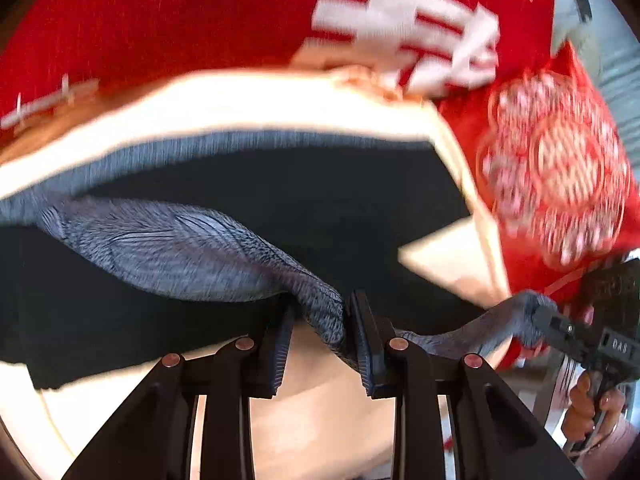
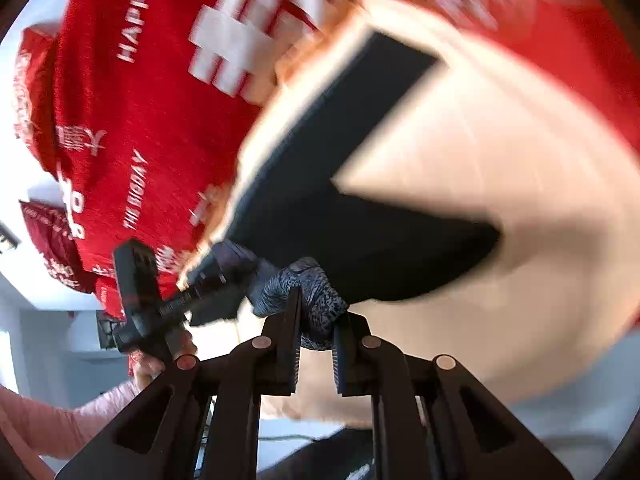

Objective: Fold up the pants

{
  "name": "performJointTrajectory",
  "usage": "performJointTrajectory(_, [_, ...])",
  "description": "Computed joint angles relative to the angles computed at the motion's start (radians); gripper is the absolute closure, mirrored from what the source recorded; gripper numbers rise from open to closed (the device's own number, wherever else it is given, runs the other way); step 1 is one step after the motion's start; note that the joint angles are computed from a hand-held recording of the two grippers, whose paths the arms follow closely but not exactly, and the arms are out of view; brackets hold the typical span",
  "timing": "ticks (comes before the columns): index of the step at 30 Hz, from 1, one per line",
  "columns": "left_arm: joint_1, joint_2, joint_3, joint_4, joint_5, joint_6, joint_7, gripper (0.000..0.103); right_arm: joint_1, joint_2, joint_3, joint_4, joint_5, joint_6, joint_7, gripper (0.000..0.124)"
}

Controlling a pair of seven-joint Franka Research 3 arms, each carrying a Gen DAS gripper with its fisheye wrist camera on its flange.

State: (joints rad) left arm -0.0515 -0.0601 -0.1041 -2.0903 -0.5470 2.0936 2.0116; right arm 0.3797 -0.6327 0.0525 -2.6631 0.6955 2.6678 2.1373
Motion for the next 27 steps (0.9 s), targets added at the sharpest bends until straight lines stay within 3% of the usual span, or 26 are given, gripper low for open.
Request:
performJointTrajectory(3, [-0.009, 0.072, -0.019, 0.083, 0.018, 0.087, -0.042, 0.072, -0.026, 0.129, -0.082, 0.138, -0.043, -0.042, -0.141, 0.110])
performJointTrajectory(5, [-0.018, 0.119, -0.036, 0.129, 0.098, 0.176, -0.105, 0.049, -0.055, 0.220, -0.116, 0.233, -0.047, -0.063, -0.229, 0.110])
performJointTrajectory(6, [-0.016, 0.125, -0.039, 0.137, 0.130, 0.205, -0.126, 0.023, -0.076, 0.258, -0.126, 0.269, -0.049, -0.078, -0.256, 0.110])
performJointTrajectory(7, [-0.012, 0.126, -0.039, 0.134, 0.156, 0.259, -0.142, 0.016, -0.101, 0.306, -0.125, 0.313, -0.062, -0.090, -0.261, 0.110])
performJointTrajectory(8, [-0.010, 0.133, -0.041, 0.136, 0.176, 0.300, -0.151, 0.016, -0.130, 0.351, -0.124, 0.349, -0.077, -0.105, -0.258, 0.110])
performJointTrajectory(12, [0.005, 0.167, -0.038, 0.170, 0.305, 0.284, -0.231, 0.016, -0.222, 0.513, -0.093, 0.489, -0.211, -0.185, -0.210, 0.102])
performJointTrajectory(14, [0.019, 0.158, -0.030, 0.152, 0.365, 0.268, -0.253, 0.016, -0.245, 0.566, -0.076, 0.546, -0.312, -0.217, -0.173, 0.083])
performJointTrajectory(15, [0.020, 0.155, -0.028, 0.139, 0.409, 0.267, -0.277, 0.016, -0.250, 0.574, -0.068, 0.562, -0.358, -0.219, -0.150, 0.061])
performJointTrajectory(16, [0.021, 0.154, -0.024, 0.126, 0.460, 0.263, -0.308, 0.016, -0.252, 0.574, -0.062, 0.572, -0.390, -0.227, -0.128, 0.050])
performJointTrajectory(23, [0.041, 0.170, -0.011, 0.073, 0.608, 0.244, -0.476, 0.016, -0.256, 0.418, -0.021, 0.418, -0.475, -0.257, 0.008, 0.051])
performJointTrajectory(27, [0.048, 0.196, -0.013, 0.066, 0.645, 0.243, -0.493, 0.016, -0.268, 0.392, -0.006, 0.325, -0.487, -0.270, 0.131, 0.069])
